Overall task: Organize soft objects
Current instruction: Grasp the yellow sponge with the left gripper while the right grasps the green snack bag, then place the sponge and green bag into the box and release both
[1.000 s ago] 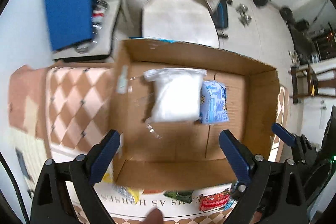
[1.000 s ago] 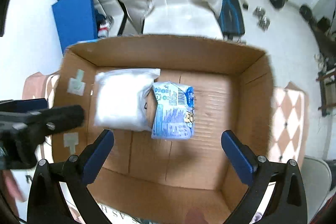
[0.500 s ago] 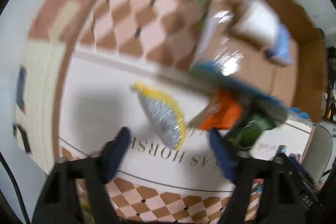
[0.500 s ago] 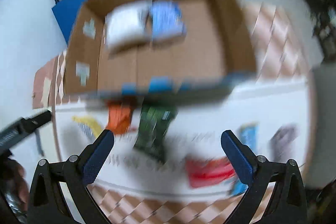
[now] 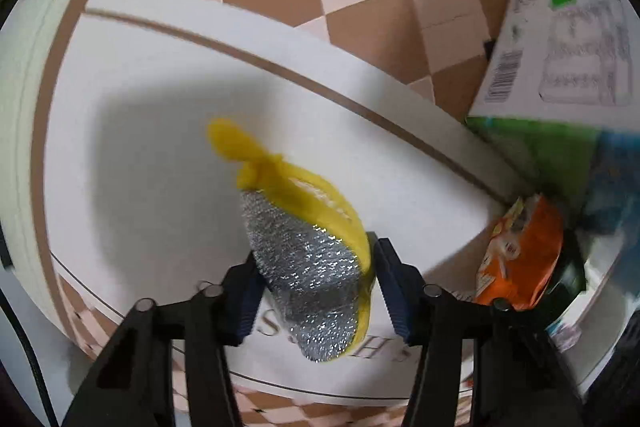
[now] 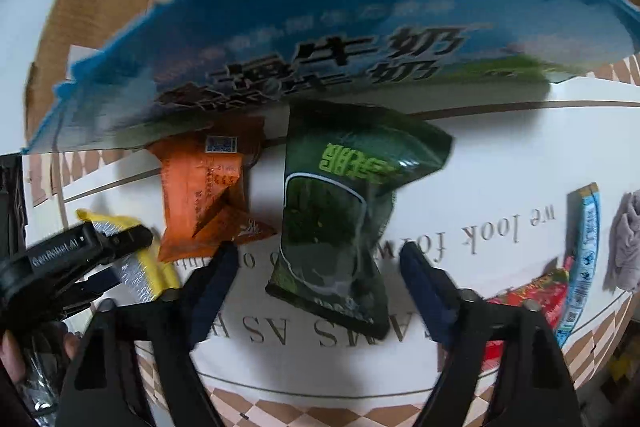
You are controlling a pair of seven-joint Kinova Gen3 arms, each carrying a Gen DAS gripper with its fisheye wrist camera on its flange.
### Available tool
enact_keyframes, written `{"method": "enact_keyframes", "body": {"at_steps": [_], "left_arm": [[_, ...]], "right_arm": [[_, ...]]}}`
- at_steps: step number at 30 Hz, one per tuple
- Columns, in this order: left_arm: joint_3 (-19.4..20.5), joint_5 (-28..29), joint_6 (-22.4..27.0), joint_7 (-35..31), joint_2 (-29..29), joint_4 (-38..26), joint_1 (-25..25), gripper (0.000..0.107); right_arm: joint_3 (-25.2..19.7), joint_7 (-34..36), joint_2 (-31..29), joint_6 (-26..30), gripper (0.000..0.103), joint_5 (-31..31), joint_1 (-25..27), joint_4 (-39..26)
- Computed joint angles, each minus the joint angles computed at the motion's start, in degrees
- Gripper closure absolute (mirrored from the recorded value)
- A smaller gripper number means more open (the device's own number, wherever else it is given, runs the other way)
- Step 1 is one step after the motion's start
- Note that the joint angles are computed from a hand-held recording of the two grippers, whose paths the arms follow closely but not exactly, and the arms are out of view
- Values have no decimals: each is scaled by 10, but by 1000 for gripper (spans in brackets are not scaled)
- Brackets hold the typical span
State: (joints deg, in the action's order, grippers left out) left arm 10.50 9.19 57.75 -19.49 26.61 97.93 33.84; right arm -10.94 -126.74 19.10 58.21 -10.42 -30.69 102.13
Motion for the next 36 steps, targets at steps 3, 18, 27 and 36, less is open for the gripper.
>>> {"method": "enact_keyframes", "body": {"at_steps": [3,18,27,36], "left_arm": [[-3,-32,41,8,12,-24,36,60],[33,-65,88,129,20,-99,196,63],[-66,-114,208,48,-10,-291,261,63],[39,-208,334,-142,107,-528,86,62]], "right_arm": [[-1,9,5,11,52,5,0,0],[-10,153,-109,67,63,-80,41,124],[34,226,-219,177,64,-116,107,29],[49,235,-137,226,64,-43,137,-198]]}}
